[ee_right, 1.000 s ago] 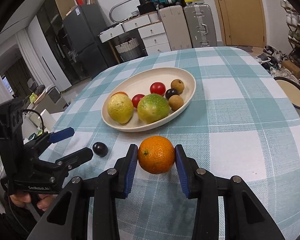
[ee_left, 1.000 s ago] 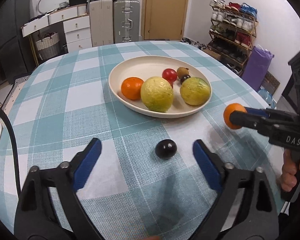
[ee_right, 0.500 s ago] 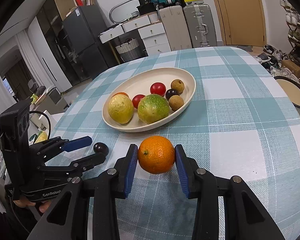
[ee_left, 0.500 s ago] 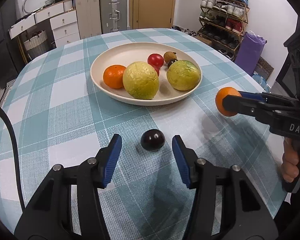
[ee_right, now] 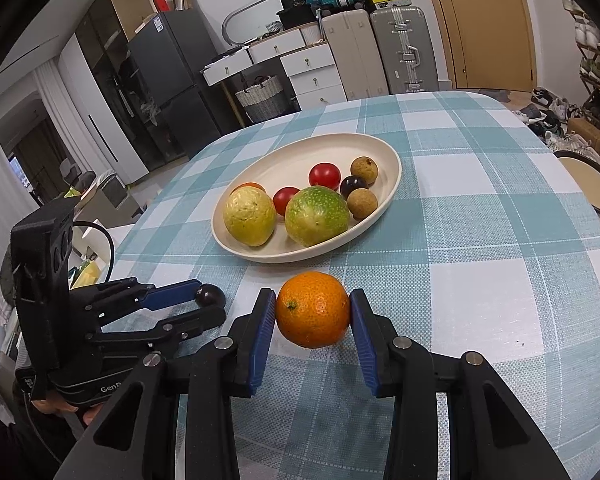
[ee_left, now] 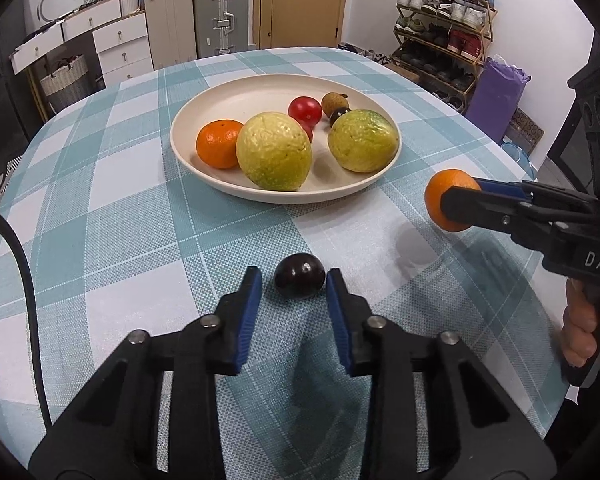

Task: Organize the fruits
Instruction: 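Grasp the orange with the right tool while the left tool grasps the dark plum, then carry the orange and dark plum over the cream plate and open both tools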

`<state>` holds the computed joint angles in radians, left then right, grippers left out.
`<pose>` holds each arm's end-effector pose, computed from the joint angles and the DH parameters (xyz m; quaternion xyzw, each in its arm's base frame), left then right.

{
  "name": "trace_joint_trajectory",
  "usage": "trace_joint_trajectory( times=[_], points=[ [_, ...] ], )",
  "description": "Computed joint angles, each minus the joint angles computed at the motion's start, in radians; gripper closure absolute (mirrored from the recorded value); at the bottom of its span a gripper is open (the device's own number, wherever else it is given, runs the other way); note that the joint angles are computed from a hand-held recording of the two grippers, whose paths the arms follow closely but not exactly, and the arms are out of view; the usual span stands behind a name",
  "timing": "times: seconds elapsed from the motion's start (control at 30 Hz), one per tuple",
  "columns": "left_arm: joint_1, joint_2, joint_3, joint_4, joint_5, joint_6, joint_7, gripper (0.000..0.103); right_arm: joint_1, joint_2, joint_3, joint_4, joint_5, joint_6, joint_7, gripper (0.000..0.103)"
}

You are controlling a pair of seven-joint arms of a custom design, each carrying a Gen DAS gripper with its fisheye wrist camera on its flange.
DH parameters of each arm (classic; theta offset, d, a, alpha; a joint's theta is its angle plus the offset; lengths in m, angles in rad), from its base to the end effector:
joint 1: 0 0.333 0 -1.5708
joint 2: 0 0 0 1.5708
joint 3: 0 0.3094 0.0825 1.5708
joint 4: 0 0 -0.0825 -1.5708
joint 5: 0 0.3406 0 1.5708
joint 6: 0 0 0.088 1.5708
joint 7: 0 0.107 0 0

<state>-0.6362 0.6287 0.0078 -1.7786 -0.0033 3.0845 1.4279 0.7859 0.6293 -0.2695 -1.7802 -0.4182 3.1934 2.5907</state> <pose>0.5447 -0.3966 0.3089 -0.4871 0.8077 -0.3055 0.1305 0.5456 0.3904 0.3231 -0.6633 0.6378 -0.1387 0.3661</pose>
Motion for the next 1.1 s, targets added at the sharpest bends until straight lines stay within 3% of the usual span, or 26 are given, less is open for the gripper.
trace_joint_trajectory(
  times=[0.07, 0.37, 0.5, 0.73, 0.97, 1.1],
  points=[
    [0.021, 0.000, -0.024, -0.001, -0.005, 0.004, 0.014, 0.079, -0.010, 0.001, 0.011, 0.002, 0.001, -0.003, -0.006, 0.065],
    [0.027, -0.010, -0.032, -0.024, -0.033, 0.045, 0.031, 0.080, -0.001, 0.002, -0.001, -0.002, 0.007, 0.006, -0.003, 0.065],
    [0.006, -0.018, -0.011, -0.040, -0.045, 0.074, 0.038, 0.080, 0.002, 0.000, -0.005, -0.005, 0.010, 0.007, -0.006, 0.065],
    [-0.007, -0.048, -0.003, -0.087, -0.100, 0.153, 0.080, 0.080, 0.042, -0.005, -0.054, -0.025, 0.018, 0.037, -0.002, 0.065],
    [-0.051, -0.083, 0.040, -0.129, -0.194, 0.224, 0.128, 0.080, 0.124, -0.003, -0.147, -0.060, 0.085, 0.090, -0.013, 0.065],
    [-0.068, -0.093, 0.057, -0.134, -0.247, 0.246, 0.170, 0.080, 0.131, -0.001, -0.153, -0.061, 0.127, 0.101, -0.054, 0.065]
  ],
)
